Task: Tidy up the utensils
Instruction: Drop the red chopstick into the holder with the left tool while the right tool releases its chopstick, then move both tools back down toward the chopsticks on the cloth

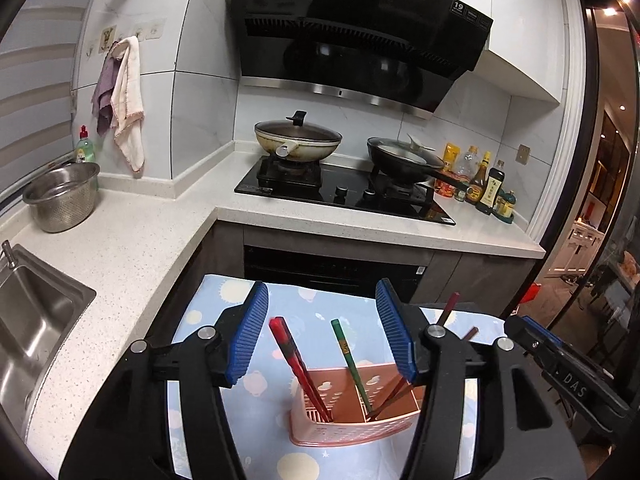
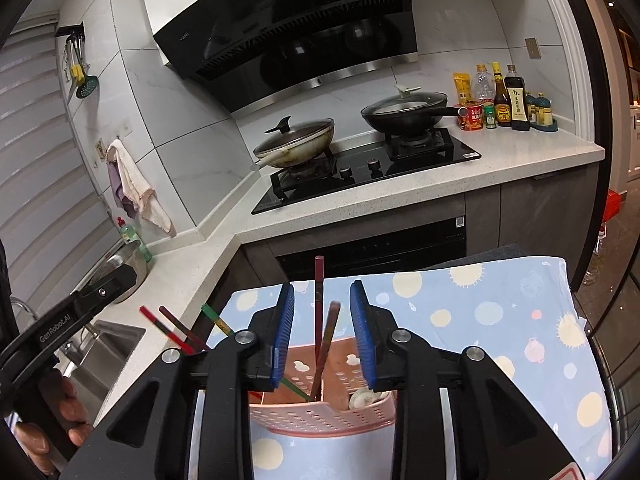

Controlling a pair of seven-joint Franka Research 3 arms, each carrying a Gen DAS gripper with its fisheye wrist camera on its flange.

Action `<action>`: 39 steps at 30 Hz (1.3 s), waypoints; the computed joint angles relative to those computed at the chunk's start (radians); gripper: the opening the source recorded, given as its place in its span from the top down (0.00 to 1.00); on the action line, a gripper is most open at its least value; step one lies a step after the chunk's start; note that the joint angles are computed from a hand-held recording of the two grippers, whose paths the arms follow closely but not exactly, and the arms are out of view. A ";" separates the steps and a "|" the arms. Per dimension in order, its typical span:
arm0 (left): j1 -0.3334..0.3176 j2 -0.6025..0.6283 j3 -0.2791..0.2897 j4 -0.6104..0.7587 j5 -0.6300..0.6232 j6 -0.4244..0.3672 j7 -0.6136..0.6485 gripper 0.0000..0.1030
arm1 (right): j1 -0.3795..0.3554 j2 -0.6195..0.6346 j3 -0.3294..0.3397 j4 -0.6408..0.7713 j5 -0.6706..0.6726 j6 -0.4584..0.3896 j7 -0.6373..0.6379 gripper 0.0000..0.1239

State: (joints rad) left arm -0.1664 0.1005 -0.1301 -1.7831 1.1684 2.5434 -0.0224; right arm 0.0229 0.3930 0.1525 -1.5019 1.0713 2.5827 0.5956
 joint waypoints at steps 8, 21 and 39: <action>-0.002 -0.026 -0.010 -0.030 -0.006 -0.009 -0.003 0.48 | -0.006 -0.056 -0.008 -0.068 0.029 -0.005 -0.045 0.77; -0.003 -0.125 -0.060 -0.192 -0.056 -0.011 -0.028 0.48 | 0.008 -0.234 -0.088 -0.332 0.073 -0.060 -0.139 0.77; -0.086 -0.230 -0.165 -0.508 -0.269 0.008 -0.075 0.48 | 0.031 -0.526 -0.231 -0.854 -0.106 -0.078 -0.238 0.76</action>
